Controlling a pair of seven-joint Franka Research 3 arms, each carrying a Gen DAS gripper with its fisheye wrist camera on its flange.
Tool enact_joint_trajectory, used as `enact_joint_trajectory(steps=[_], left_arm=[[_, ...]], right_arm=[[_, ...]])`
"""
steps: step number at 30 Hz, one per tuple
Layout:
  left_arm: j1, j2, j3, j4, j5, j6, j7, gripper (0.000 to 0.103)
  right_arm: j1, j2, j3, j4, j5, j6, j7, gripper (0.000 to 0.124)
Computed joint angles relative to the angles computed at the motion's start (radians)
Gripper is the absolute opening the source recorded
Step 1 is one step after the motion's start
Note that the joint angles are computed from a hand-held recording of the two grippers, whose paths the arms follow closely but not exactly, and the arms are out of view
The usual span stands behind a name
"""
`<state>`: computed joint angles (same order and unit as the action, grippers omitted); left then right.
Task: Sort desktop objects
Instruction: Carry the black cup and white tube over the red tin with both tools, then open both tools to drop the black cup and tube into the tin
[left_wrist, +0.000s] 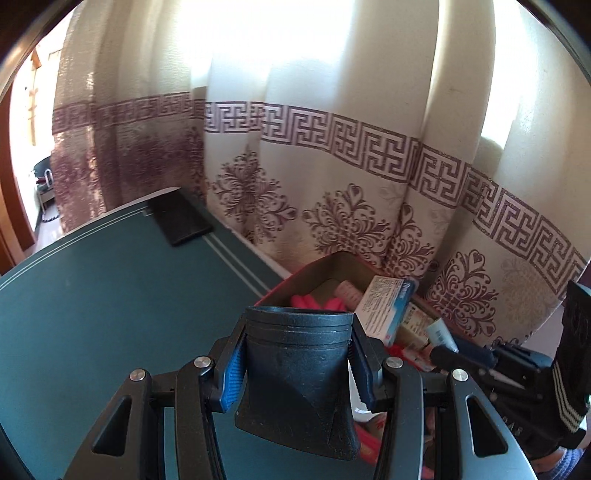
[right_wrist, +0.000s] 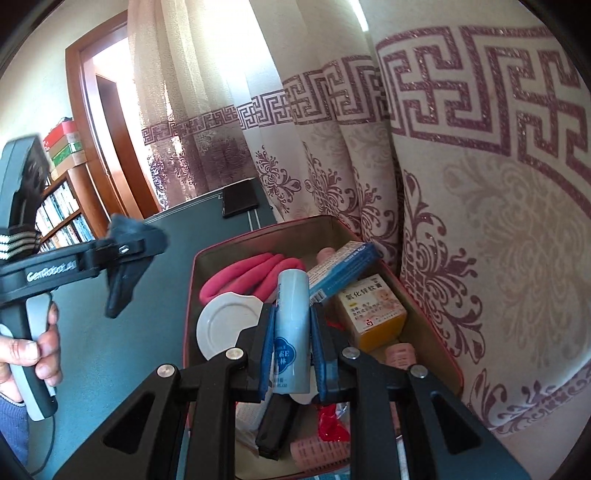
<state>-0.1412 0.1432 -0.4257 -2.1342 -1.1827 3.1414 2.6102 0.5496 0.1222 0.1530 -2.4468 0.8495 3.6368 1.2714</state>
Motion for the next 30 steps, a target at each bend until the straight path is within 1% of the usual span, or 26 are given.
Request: enact_joint_trajectory(steps=[2, 6, 10, 21, 26, 30], left_arm=[[-0.019, 0.022, 0.014, 0.018, 0.076, -0.006, -0.063, 0.050], [-0.028, 0.062, 0.015, 0.042, 0.221, -0.002, -0.175, 0.050], [-0.016, 0.096, 0.006, 0.067, 0.320, -0.004, -0.251, 0.050], [0.053, 0.140, -0.051, 0.083, 0.521, -0.015, -0.403, 0.050], [0.094, 0.156, -0.090, 0.079, 0.586, -0.009, -0.449, 0.050], [0.114, 0.165, -0.108, 0.076, 0.643, -0.008, -0.493, 0.050]], right_arm=[[0.000, 0.003, -0.001, 0.001, 0.000, 0.000, -0.001, 0.021], [-0.006, 0.003, -0.001, -0.002, -0.023, -0.005, 0.018, 0.021], [-0.008, 0.008, -0.004, 0.001, -0.032, -0.012, 0.025, 0.021], [-0.003, 0.019, -0.012, 0.011, -0.026, -0.018, 0.023, 0.021], [-0.001, 0.023, -0.013, 0.015, -0.023, -0.019, 0.021, 0.021], [-0.002, 0.025, -0.012, 0.013, -0.027, -0.017, 0.027, 0.021]])
